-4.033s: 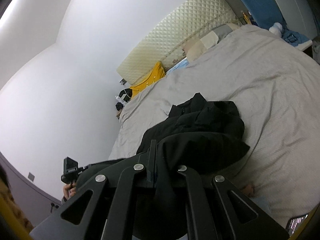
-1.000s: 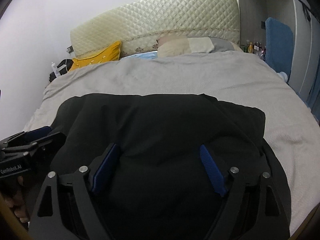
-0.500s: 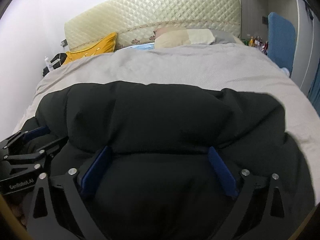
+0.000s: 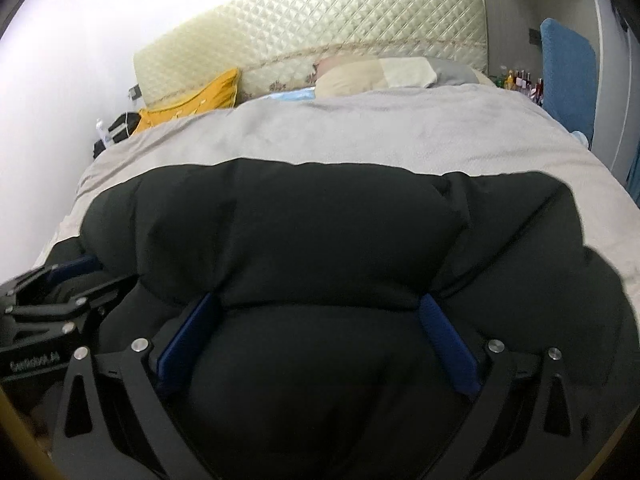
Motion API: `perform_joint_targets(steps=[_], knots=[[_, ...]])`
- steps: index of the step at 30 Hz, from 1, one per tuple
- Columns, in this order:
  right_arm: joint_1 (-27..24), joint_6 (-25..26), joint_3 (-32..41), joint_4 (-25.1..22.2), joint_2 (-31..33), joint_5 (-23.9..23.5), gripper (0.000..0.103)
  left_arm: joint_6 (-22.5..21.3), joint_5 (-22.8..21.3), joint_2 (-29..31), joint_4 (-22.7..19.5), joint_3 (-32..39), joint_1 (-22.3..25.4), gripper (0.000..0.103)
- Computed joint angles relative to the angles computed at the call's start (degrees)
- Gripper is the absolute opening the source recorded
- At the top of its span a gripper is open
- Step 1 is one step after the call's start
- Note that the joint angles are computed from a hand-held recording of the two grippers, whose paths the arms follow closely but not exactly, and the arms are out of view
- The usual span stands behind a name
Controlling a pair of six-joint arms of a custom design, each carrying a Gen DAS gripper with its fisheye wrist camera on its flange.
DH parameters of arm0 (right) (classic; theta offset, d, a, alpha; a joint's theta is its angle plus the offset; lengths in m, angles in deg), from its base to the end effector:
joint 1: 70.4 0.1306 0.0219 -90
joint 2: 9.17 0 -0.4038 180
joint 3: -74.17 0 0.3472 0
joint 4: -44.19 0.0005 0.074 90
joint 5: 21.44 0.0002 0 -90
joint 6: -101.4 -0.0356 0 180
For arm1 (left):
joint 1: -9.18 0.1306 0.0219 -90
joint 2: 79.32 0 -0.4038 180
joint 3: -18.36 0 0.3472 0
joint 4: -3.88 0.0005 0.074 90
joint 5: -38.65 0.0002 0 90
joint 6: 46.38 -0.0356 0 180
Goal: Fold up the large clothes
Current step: 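Lower the folded hem onto the jacket and open both grippers, then withdraw both grippers upward from the folded jacket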
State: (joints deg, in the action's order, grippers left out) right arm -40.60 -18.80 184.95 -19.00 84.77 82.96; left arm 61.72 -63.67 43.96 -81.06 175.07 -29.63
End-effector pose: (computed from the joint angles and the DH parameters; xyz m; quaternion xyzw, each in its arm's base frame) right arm 0.4009 0.2188 0.5554 0.0498 0.9208 0.0837 0.3776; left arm 0.4726 -0.3710 0.5742 0.1339 0.9297 -0.0671 0.3364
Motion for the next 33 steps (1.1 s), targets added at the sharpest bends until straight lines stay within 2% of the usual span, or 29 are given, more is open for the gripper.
perform_joint_targets(steps=[3, 7, 9, 14, 16, 18, 24, 29, 33], knots=[[0.07, 2.43, 1.22, -0.88, -1.18, 1.37, 0.101, 0.13, -1.17, -1.27, -0.17, 0.28, 0.4, 0.084], [-1.07, 4.71, 0.29, -1.5, -3.63, 2.85, 0.102, -0.29, -4.76, -4.06, 2.13, -4.14, 1.05, 0.084], [-1.69, 5.16, -0.83, -2.28, -4.31, 4.29, 0.102, 0.07, -4.69, -5.75, 3.77, -7.63, 1.6, 0.084], [-4.98, 3.74, -5.03, -1.18, -6.46, 1.83, 0.103, -0.71, -4.08, -8.52, 8.55, -14.73, 2.15, 0.084], [-5.63, 3.81, -5.98, -0.9, -6.46, 1.74, 0.103, -1.61, -5.53, -8.54, 9.21, -15.34, 1.73, 0.085], [-6.34, 3.01, -7.5, 0.37, -6.76, -0.25, 0.103, -2.35, -7.21, -8.52, 9.36, -16.02, 1.37, 0.09], [-5.85, 2.27, -9.47, 2.16, -7.4, 0.72, 0.103, -0.66, -4.99, -9.52, 11.21, -18.69, 2.01, 0.091], [-5.32, 1.07, -7.23, -0.58, -7.2, 1.61, 0.103, 0.39, -8.56, -9.08, 8.83, -15.95, 0.74, 0.091], [-3.66, 1.18, -2.51, -4.39, -7.32, 3.39, 0.103, 4.22, -5.61, -9.44, 5.36, -11.23, 0.56, 0.091]])
